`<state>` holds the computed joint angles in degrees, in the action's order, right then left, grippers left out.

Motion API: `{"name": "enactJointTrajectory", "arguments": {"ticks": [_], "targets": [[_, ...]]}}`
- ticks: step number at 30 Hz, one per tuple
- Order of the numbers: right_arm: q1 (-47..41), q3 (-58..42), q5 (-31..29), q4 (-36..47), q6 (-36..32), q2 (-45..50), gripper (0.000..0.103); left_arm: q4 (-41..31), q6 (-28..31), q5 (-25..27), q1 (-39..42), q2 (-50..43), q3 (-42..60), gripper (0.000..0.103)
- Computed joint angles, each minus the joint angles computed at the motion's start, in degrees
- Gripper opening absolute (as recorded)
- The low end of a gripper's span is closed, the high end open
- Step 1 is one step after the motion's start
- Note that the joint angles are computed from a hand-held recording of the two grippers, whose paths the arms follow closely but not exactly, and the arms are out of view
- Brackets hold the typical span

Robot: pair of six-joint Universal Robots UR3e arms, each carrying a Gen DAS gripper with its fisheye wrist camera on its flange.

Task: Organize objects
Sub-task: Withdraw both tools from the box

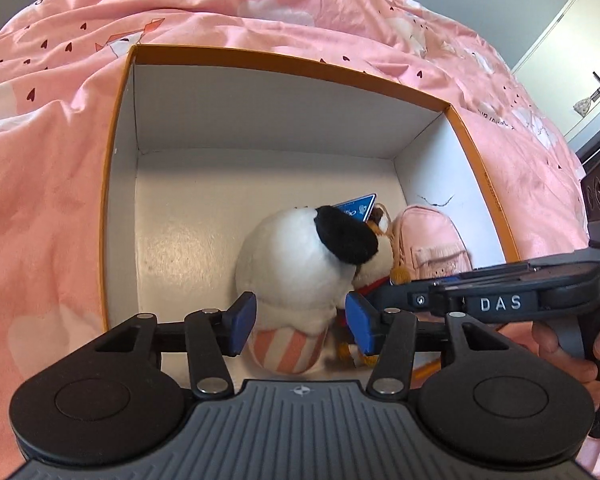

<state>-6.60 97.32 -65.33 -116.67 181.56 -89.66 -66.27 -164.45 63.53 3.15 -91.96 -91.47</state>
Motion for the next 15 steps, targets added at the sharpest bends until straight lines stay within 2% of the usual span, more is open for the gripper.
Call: {"name": "enactJointTrajectory", "arguments": {"ticks": [4, 7, 15], "targets": [[0.1, 0.5, 0.1, -0.3, -0.1, -0.2, 0.03, 1.0, -1.9, 0.2, -0.2, -1.1, -0.4, 0.047], [1.1, 1.0, -1.5, -0.7, -1.5, -0.2, 0.03, -3.6, -2.9, -2.2, 1.5, -1.7, 1.6, 0.04], [3.0, 1.3, -3.0, -1.9, -1.4, -2.0, 0.033, -3.0, -3.8, -3.6, 2.7, 1.3, -0.7, 0.041]]}}
